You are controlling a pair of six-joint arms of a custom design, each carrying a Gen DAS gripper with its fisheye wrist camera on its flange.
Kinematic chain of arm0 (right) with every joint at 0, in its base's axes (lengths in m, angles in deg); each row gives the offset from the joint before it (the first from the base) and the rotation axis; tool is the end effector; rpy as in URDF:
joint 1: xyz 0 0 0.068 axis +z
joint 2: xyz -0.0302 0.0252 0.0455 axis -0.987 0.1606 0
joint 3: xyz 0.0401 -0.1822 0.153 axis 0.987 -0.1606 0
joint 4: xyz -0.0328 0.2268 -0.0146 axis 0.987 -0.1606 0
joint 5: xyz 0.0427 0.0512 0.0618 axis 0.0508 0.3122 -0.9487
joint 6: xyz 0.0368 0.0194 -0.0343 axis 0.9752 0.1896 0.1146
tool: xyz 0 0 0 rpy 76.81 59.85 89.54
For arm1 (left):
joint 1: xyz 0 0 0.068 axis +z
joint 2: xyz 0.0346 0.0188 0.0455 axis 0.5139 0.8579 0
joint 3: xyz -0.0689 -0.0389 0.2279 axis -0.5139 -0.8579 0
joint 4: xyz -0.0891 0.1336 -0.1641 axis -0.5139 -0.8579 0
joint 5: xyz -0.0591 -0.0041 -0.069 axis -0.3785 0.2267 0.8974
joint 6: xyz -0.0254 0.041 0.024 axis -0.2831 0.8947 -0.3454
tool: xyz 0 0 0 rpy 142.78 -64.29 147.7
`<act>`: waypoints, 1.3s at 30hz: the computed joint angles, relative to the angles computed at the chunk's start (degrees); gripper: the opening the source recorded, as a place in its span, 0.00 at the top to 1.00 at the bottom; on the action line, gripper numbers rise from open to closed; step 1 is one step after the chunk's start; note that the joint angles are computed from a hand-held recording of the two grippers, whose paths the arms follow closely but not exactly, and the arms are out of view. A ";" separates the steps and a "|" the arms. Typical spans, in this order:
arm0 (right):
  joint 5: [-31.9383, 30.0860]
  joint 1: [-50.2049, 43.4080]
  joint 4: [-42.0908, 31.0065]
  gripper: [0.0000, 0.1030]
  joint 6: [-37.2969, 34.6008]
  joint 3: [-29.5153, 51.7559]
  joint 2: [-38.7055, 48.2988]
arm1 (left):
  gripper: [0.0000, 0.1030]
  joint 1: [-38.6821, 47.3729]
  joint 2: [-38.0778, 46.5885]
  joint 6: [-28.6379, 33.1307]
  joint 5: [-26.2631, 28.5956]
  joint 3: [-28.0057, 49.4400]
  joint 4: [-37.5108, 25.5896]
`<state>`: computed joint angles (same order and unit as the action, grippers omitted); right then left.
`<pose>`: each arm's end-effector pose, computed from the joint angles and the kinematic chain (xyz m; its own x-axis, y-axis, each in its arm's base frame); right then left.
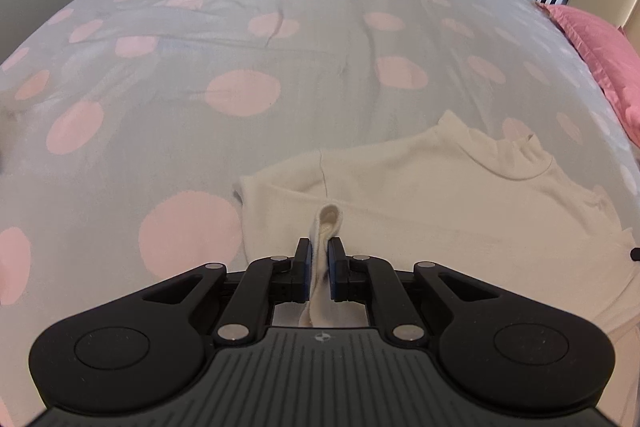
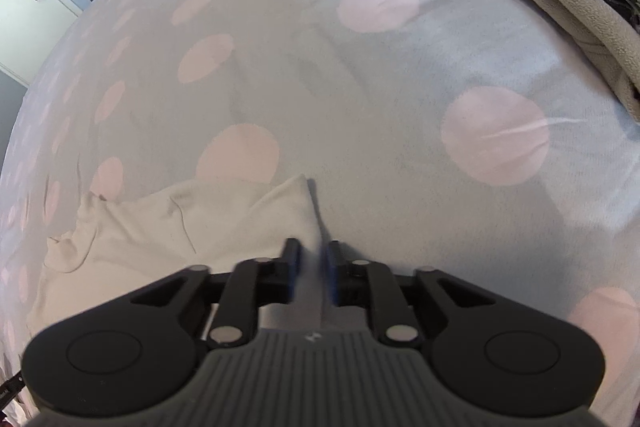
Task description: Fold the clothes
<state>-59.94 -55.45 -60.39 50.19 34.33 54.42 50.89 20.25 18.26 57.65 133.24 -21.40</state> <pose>0.2691 0.1211 0.1583 -0.6866 0.6442 -0.3371 0.5423 0.7626 0.3528 0.3049 0.0984 0.1761 -0.8444 0.0208 -0.5352 0.1023 0.9871 -0.1231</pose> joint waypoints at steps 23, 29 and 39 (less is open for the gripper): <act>-0.05 7.80 -7.32 0.97 4.64 -11.15 -11.78 | 0.75 2.29 -8.42 4.17 -2.64 -5.35 -3.28; 1.87 10.23 -7.67 0.66 5.48 -11.59 -17.81 | 0.75 5.73 -10.04 4.91 2.88 -3.97 -6.59; 6.07 15.50 -11.08 0.66 7.17 -8.37 -18.11 | 0.92 3.36 -9.16 5.45 -0.72 -6.60 -6.03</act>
